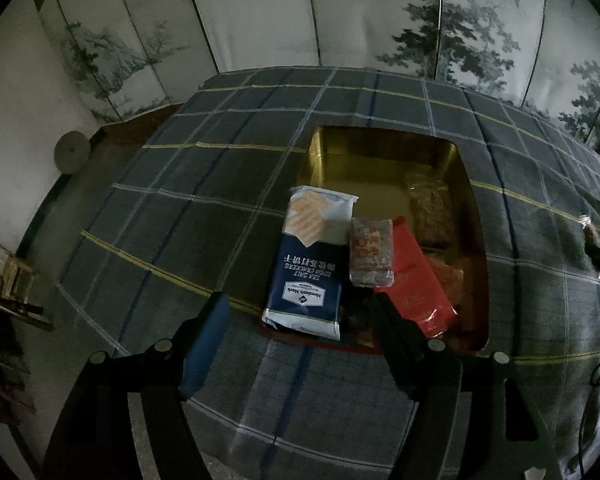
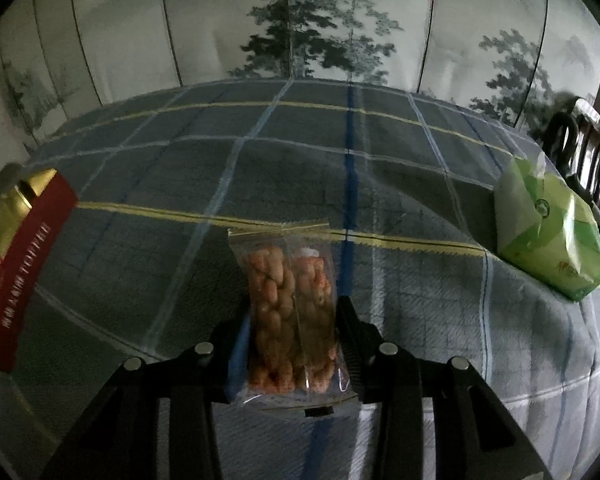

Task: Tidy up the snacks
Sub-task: 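Carry the clear twisted-dough bag into the gold tin with the right tool and release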

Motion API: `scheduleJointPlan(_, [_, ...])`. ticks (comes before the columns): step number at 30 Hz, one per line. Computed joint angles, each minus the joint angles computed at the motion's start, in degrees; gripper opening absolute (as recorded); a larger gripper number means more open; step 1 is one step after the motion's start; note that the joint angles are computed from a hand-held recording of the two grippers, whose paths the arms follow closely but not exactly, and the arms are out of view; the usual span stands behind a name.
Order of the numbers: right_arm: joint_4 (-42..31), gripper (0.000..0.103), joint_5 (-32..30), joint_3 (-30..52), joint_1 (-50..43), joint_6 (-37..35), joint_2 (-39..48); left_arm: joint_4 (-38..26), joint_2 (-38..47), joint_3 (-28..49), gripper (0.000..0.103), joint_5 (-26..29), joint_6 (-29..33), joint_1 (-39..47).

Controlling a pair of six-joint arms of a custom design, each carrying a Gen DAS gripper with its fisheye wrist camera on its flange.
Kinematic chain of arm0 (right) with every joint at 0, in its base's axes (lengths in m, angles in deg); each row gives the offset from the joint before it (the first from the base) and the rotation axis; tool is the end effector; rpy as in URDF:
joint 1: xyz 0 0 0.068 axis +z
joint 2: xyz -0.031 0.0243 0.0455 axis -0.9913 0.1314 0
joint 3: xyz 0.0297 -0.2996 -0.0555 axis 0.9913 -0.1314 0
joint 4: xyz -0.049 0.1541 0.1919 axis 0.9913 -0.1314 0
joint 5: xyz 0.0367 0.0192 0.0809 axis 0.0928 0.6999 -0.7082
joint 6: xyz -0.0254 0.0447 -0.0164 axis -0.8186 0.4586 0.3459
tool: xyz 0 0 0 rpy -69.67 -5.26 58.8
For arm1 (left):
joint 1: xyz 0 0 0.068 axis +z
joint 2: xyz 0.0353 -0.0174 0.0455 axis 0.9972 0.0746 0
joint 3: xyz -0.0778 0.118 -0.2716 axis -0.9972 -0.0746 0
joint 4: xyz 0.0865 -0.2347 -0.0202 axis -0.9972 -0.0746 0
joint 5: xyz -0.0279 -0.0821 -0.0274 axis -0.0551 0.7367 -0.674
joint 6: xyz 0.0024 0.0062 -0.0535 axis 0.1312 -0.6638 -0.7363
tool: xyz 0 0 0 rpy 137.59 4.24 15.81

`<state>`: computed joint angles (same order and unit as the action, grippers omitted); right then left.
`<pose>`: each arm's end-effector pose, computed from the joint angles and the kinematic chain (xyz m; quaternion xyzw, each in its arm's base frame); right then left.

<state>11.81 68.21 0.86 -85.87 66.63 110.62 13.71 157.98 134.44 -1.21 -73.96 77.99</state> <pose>0.2673 -0.0206 0.1174 0.1478 0.9350 -0.0386 0.3201 0.3016 -0.0374 0.2048 0.0893 0.9546 0.0417 0.2810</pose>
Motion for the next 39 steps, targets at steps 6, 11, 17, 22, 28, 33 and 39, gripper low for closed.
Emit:
scheduleJointPlan(6, [-5.2,0.04,-1.7,1.4,4.9,3.0,-6.1,0.8,-0.1,-0.5,0.07,1.0,-0.2,1.2])
scheduleJointPlan(11, [-8.7,0.04,-2.3,4.6,11.7,6.3,-8.3,0.7,-0.4,-0.9,0.07,1.4,0.1,2.3])
scheduleJointPlan(17, [-11.4,0.04,0.4,10.1,22.5,10.3,-6.1,0.6,-1.1,-1.4,0.071,2.3,0.3,4.5])
scheduleJointPlan(22, [-12.4,0.04,1.3,15.6,29.2,12.5,-1.7,0.6,-1.2,-1.6,0.076,2.4,0.5,5.7])
scheduleJointPlan(28, [-14.8,0.04,2.2,23.1,35.7,14.2,4.2,0.9,-1.6,-2.2,0.077,3.6,1.3,7.8])
scheduleJointPlan(33, [-17.4,0.04,2.9,28.1,38.1,13.7,7.7,0.9,-1.8,-2.7,0.077,4.0,2.1,8.6])
scheduleJointPlan(39, [-20.0,0.04,2.5,32.6,38.7,13.7,11.6,0.9,-2.1,-2.9,0.08,4.3,3.1,9.7])
